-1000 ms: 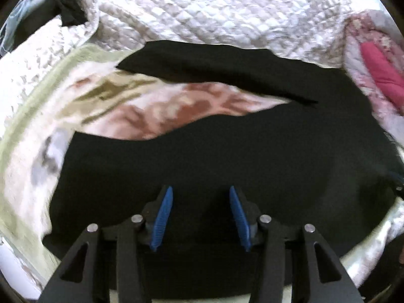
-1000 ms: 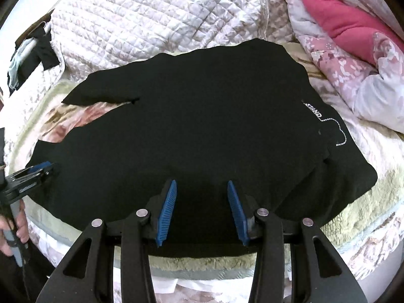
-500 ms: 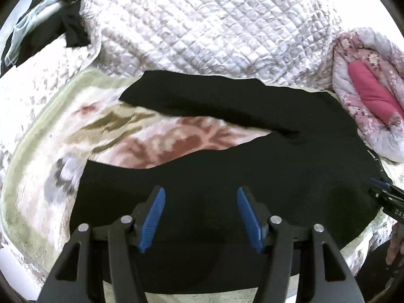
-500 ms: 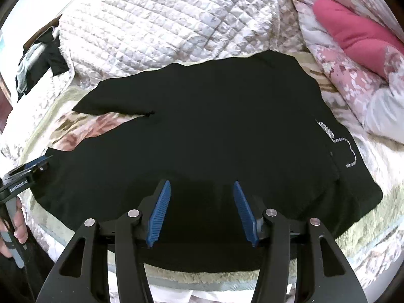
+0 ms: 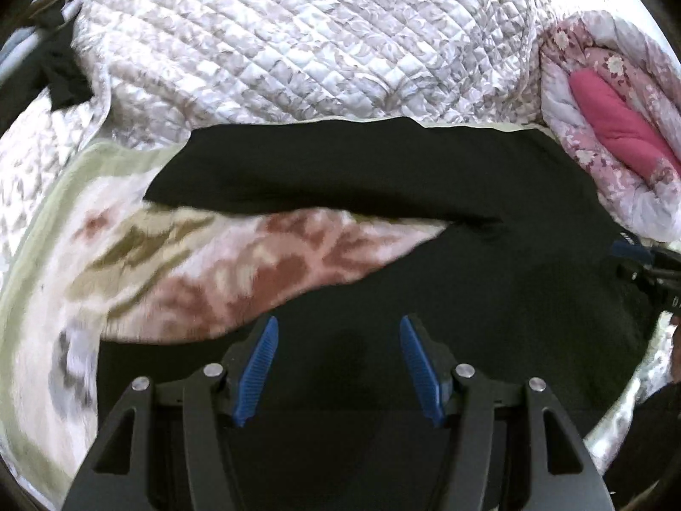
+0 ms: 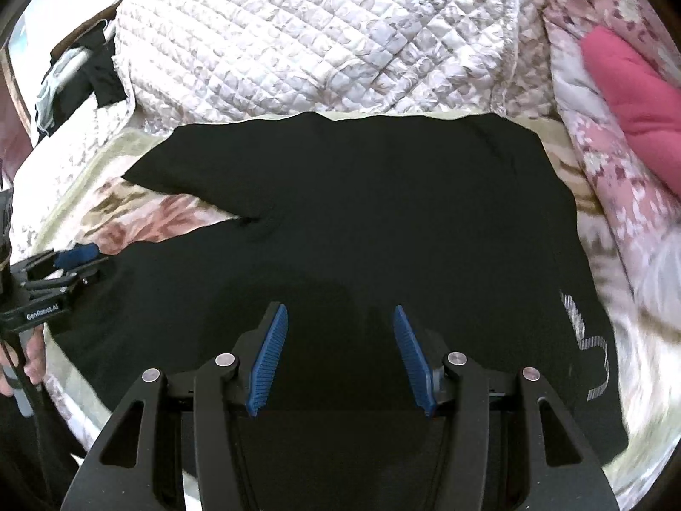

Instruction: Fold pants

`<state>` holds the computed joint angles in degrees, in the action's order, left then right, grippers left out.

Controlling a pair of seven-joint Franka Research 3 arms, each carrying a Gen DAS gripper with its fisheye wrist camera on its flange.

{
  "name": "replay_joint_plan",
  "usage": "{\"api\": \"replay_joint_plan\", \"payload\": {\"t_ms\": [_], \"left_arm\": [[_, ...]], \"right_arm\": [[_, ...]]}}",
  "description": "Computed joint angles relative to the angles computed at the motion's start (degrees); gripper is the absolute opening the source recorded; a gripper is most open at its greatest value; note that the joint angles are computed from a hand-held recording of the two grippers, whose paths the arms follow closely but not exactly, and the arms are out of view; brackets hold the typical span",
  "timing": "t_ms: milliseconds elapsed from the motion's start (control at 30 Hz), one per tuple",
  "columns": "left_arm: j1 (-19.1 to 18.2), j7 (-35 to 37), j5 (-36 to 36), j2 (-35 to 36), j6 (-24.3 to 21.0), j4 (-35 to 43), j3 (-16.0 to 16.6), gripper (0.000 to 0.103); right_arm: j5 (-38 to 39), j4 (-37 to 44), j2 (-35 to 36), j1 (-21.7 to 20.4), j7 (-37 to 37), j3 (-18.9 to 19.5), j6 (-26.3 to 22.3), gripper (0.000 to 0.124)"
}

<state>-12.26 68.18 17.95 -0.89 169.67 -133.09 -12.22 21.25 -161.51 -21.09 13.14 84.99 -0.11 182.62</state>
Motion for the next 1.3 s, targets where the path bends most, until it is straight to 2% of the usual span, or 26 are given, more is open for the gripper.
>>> {"api": "replay_joint_plan", "payload": {"t_ms": [33, 67, 100, 167, 267, 333, 400, 433, 500, 633, 800, 833, 933, 1000, 1033, 1067, 1100, 1133, 1167, 1200, 1233, 1267, 1300], "left_arm": [[0.11, -0.01, 1.03, 1.10, 0.01, 1.21, 0.05, 0.062], [0.20, 0.38, 1.28, 2.27, 0.02, 2.52, 0.13, 0.062], [0.34, 1.82, 0.08, 3.56, -0.10, 4.00, 0.06, 0.062], [1.13, 6.99, -4.82, 6.39, -0.64, 7.43, -0.78, 0.062], [1.25, 8.63, -4.77, 11.37, -2.73, 14.25, -0.39, 0.062], [1.02, 9.09, -3.29, 15.20, -4.33, 19.73, 0.14, 0.062], [0.65, 9.23, -1.88, 19.07, -5.71, 25.26, 0.75, 0.062], [0.52, 9.42, -1.44, 20.99, -6.49, 28.01, 0.94, 0.063], [0.29, 10.09, -0.93, 25.16, -8.47, 34.00, 1.20, 0.063], [0.30, 12.84, -2.02, 33.75, -13.48, 46.50, 0.54, 0.067], [-1.99, 14.20, -2.22, 43.45, -19.60, 60.85, 1.80, 0.072], [-2.21, 14.59, -2.64, 45.14, -20.83, 63.23, 1.72, 0.076], [-2.55, 15.65, -3.30, 47.54, -19.89, 65.31, 1.69, 0.085], [-4.00, 15.18, -1.42, 47.67, -18.00, 64.61, 3.37, 0.086], [-4.68, 14.52, -0.47, 47.60, -16.88, 64.18, 4.17, 0.080], [-4.40, 15.17, -0.38, 47.25, -16.15, 63.42, 3.63, 0.068], [-4.17, 15.93, -0.20, 46.65, -15.16, 62.29, 3.15, 0.062], [-4.35, 16.31, 0.35, 45.97, -14.22, 61.10, 3.19, 0.047], [-4.95, 16.34, 1.30, 45.45, -13.52, 60.31, 3.74, 0.034], [-5.96, 15.56, 2.64, 44.79, -12.74, 59.36, 4.85, 0.026], [-6.37, 15.04, 3.31, 44.25, -12.50, 58.81, 5.25, 0.011], [-6.56, 14.28, 3.51, 43.71, -12.36, 58.41, 5.33, 0.005], [-6.54, 13.11, 3.43, 42.67, -12.18, 57.43, 5.36, 0.004]], "right_arm": [[-0.25, 0.80, 0.70, 0.07, -0.43, -0.53, -0.38, 0.053], [-0.09, 1.89, 1.67, 1.73, -1.78, -2.78, -0.55, 0.053], [0.68, 3.25, 2.78, 5.07, -4.16, -6.66, -0.59, 0.053], [2.47, 6.21, 5.09, 9.03, -8.41, -11.41, -1.35, 0.053], [4.98, 11.66, 9.38, 11.47, -14.94, -15.13, -3.40, 0.053], [5.92, 15.43, 12.48, 10.86, -18.36, -15.51, -4.30, 0.054], [13.51, 20.71, 16.13, 13.87, -28.26, -19.11, -6.16, 0.060], [16.42, 23.07, 17.94, 13.91, -31.77, -19.61, -7.04, 0.062], [17.73, 27.26, 21.41, 12.13, -34.15, -19.24, -8.62, 0.062], [14.17, 36.11, 28.55, 7.72, -33.09, -18.26, -12.98, 0.062], [12.61, 46.62, 36.62, 1.60, -33.60, -14.94, -17.83, 0.062], [11.35, 48.51, 38.15, 0.83, -32.70, -14.68, -19.21, 0.062], [6.98, 52.93, 42.35, -0.88, -30.52, -13.77, -21.64, 0.064], [6.92, 54.14, 43.24, -3.14, -31.14, -11.43, -22.26, 0.064], [6.45, 54.47, 43.37, -3.89, -30.68, -10.71, -22.68, 0.062], [6.22, 54.56, 43.34, -4.76, -30.57, -9.78, -22.83, 0.054], [8.12, 54.36, 42.85, -7.19, -33.27, -7.02, -23.58, 0.027], [8.45, 53.98, 42.59, -7.98, -34.20, -5.95, -23.37, 0.017], [4.76, 52.42, 42.03, -6.76, -31.67, -6.64, -20.84, 0.009], [3.22, 51.20, 41.25, -6.54, -31.28, -6.39, -20.07, 0.009], [1.90, 49.84, 40.44, -6.26, -29.81, -6.32, -18.45, 0.009], [0.78, 48.94, 39.91, -6.19, -28.33, -6.22, -17.25, 0.008], [0.63, 47.43, 38.70, -6.75, -27.86, -5.39, -15.58, 0.008]]}}
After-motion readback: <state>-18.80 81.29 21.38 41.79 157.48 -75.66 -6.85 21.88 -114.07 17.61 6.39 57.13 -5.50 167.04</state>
